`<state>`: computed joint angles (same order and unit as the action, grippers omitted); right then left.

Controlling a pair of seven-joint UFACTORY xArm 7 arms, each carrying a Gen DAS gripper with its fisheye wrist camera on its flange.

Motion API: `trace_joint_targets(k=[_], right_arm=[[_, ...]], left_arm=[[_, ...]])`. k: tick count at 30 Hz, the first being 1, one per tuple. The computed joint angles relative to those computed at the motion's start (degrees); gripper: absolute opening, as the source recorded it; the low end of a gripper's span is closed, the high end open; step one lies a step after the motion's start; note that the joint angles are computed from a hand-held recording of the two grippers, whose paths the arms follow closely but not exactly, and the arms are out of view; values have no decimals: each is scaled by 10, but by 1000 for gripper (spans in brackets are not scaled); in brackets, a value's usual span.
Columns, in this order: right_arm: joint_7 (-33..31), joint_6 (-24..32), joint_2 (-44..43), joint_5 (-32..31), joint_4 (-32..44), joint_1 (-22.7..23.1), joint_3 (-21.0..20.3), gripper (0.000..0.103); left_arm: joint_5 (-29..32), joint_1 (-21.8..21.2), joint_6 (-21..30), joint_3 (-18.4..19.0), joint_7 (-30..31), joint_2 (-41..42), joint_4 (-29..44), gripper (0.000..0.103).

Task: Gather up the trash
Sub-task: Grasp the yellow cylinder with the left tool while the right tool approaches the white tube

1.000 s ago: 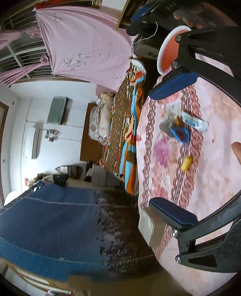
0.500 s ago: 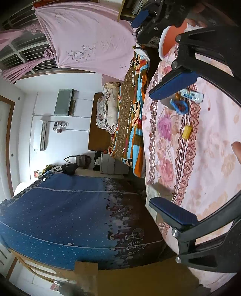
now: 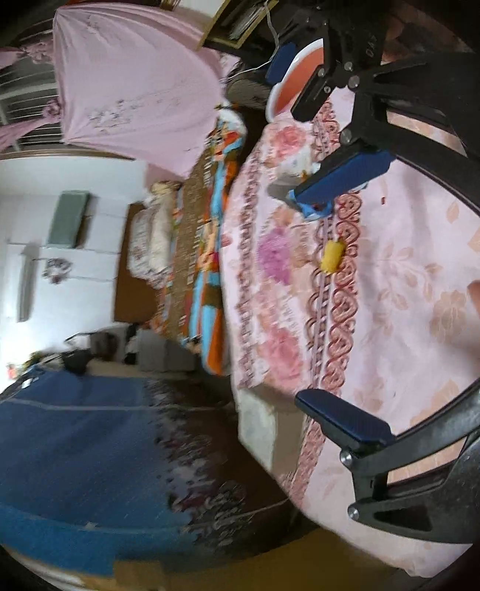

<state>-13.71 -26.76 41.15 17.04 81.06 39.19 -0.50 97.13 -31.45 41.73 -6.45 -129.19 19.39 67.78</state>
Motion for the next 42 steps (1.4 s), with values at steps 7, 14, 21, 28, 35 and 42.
trace_joint_targets(k=[7,14,21,28,35,42], right_arm=[[37,99,10,-22,32,-8,-2,72],[90,146,16,-77,47,-32,15,68],[137,170,23,-123,60,-44,19,68],[176,202,30,-146,77,11,-49,68],[188,251,45,-203,113,21,-55,48],[191,358,78,-264,188,17,-36,48]], left_arm=[[-105,45,-170,15,147,66,69,50],[-260,62,-230,22,312,118,116,28],[-333,48,-263,47,380,127,119,15],[-317,-25,-274,127,312,83,62,15],[-254,-32,-275,141,206,48,9,15],[-210,-5,-282,117,156,47,5,15]])
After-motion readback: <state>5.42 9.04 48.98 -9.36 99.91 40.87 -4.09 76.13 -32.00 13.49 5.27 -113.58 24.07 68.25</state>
